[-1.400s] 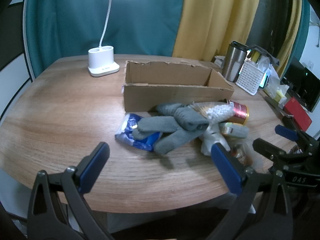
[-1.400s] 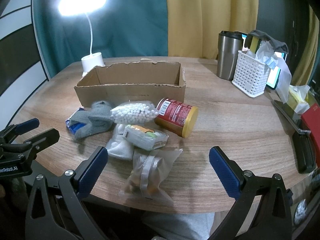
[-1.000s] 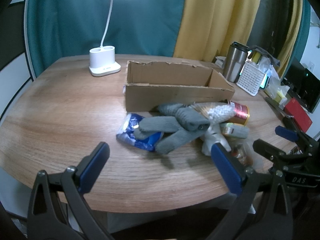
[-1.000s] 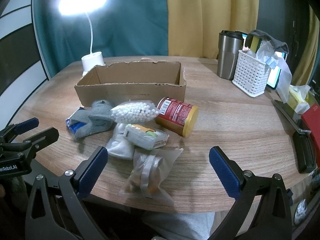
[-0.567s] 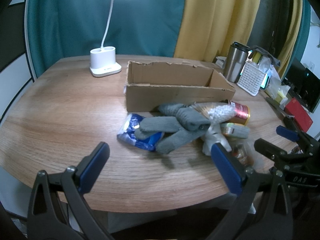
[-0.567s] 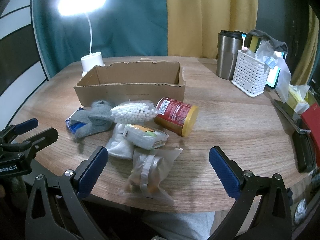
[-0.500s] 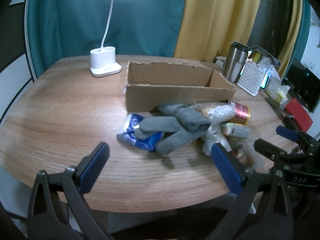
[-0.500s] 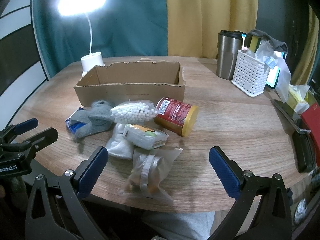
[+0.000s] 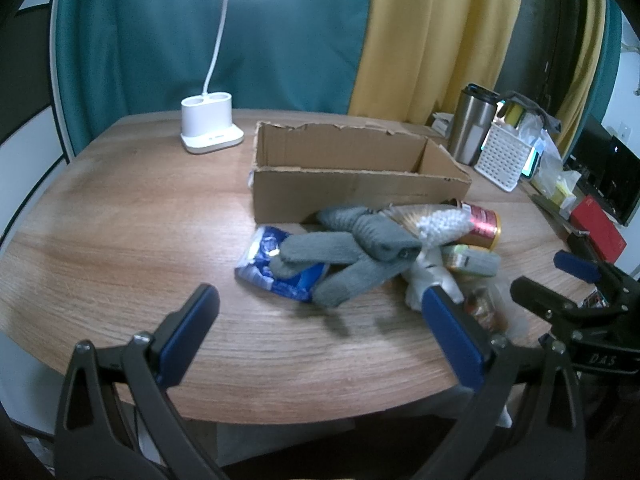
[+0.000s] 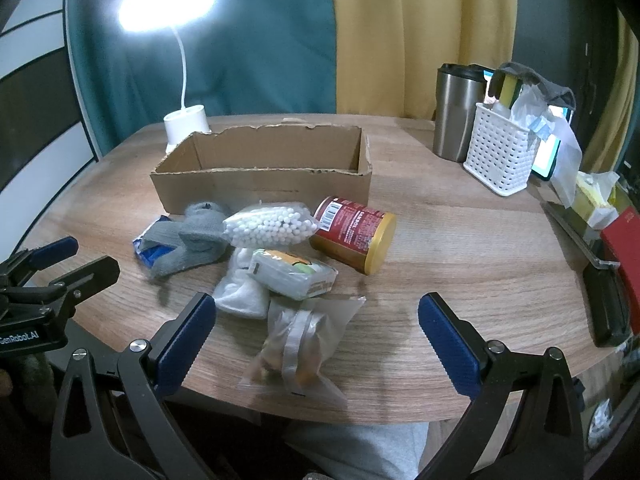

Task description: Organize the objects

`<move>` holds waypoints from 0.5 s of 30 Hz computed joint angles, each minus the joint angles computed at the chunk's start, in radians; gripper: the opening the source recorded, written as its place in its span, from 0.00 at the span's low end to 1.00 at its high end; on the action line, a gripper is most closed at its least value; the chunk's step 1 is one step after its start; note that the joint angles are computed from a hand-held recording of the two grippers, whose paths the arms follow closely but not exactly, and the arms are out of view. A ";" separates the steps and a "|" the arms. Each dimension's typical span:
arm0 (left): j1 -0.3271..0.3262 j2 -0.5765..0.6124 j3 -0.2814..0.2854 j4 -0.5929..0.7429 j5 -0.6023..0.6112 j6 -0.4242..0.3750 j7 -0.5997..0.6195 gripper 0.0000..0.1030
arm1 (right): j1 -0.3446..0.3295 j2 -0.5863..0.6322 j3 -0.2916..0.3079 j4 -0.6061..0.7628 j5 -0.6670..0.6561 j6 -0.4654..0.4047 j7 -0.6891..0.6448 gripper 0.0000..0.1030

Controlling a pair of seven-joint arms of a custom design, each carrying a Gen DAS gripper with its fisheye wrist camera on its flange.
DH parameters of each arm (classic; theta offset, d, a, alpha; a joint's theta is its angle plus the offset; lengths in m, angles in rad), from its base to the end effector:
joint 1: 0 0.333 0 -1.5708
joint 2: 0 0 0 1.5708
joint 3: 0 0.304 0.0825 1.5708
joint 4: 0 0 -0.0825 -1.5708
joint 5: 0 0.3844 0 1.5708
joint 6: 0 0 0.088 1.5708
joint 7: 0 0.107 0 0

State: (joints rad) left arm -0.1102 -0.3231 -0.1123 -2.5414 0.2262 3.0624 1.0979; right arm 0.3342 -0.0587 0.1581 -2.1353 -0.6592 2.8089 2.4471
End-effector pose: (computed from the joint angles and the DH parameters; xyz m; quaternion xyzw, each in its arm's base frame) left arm 0.4595 -0.1245 0.4728 -0.6521 0.6375 -0.3357 0.2360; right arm 0.4903 0.2981 0.4970 -0.7002 0.5923 -0.2452 0.3141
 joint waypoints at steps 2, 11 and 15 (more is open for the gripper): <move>-0.001 0.002 0.001 0.001 -0.001 0.001 0.001 0.99 | 0.001 0.001 0.000 0.000 0.004 0.000 -0.003 1.00; -0.001 0.003 0.002 0.000 0.000 0.002 -0.001 0.99 | 0.005 0.007 -0.001 0.005 0.019 -0.004 -0.019 1.00; -0.003 0.004 0.003 0.000 -0.001 0.002 0.000 0.99 | 0.009 0.011 -0.004 0.008 0.027 -0.005 -0.028 1.00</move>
State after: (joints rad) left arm -0.1128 -0.3194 -0.1094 -2.5416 0.2248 3.0646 1.0982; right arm 0.3436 -0.0474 0.1542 -2.1273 -0.6325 2.8034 2.4190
